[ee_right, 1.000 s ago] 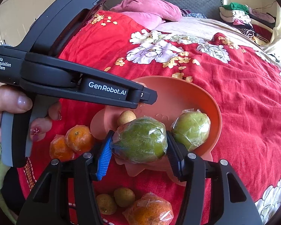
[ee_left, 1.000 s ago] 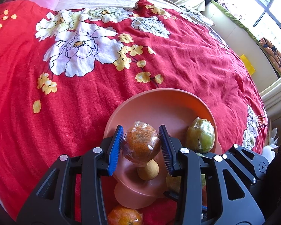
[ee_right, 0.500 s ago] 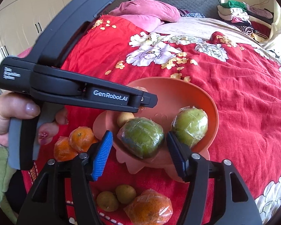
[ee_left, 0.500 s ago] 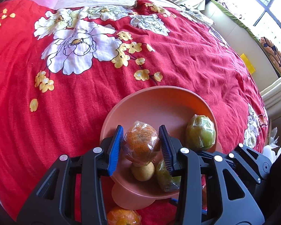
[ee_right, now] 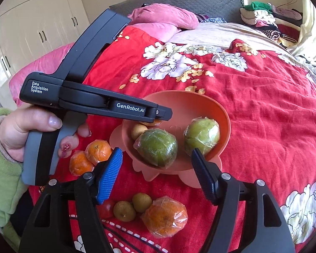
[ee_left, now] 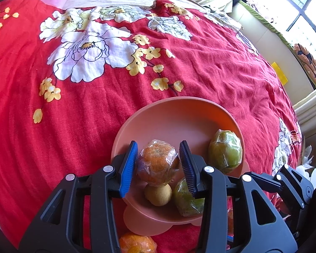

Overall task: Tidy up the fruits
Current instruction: 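Open the right gripper to drop the green fruit in the bowl while the left releases the mandarin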

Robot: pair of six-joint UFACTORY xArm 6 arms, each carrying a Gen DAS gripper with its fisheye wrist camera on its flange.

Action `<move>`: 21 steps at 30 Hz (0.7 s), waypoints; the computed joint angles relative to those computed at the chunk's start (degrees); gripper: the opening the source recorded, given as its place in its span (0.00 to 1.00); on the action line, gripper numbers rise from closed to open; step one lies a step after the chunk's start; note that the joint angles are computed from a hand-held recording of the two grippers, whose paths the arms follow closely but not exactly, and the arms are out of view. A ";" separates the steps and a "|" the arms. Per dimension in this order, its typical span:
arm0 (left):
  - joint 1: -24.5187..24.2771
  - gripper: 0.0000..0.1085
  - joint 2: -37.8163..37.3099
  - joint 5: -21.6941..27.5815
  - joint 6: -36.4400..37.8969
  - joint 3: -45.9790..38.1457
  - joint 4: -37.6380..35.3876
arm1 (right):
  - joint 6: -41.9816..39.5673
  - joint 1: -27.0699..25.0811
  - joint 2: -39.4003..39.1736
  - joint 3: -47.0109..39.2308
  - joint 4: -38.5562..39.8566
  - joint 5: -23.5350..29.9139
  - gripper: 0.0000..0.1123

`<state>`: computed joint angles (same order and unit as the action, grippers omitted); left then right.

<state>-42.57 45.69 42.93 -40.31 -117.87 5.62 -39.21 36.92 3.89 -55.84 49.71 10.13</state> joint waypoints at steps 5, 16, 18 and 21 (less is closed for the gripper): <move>-0.15 0.34 -1.05 -0.45 -0.90 0.91 0.95 | 0.05 -0.05 -0.89 0.72 0.18 -0.43 0.62; -1.06 0.44 -4.79 -1.14 -3.84 3.73 5.26 | 1.59 0.05 -3.20 2.33 -0.90 -1.40 0.69; -1.28 0.45 -5.34 -1.04 -4.14 4.05 5.92 | 1.59 0.17 -3.66 2.68 -0.50 -1.65 0.70; -1.47 0.48 -6.04 -1.20 -4.79 4.71 6.60 | 2.17 0.23 -4.21 3.14 -0.86 -1.95 0.71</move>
<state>-44.04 39.65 41.74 -45.11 -113.16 12.21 -37.04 37.16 -0.31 -52.70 48.85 8.18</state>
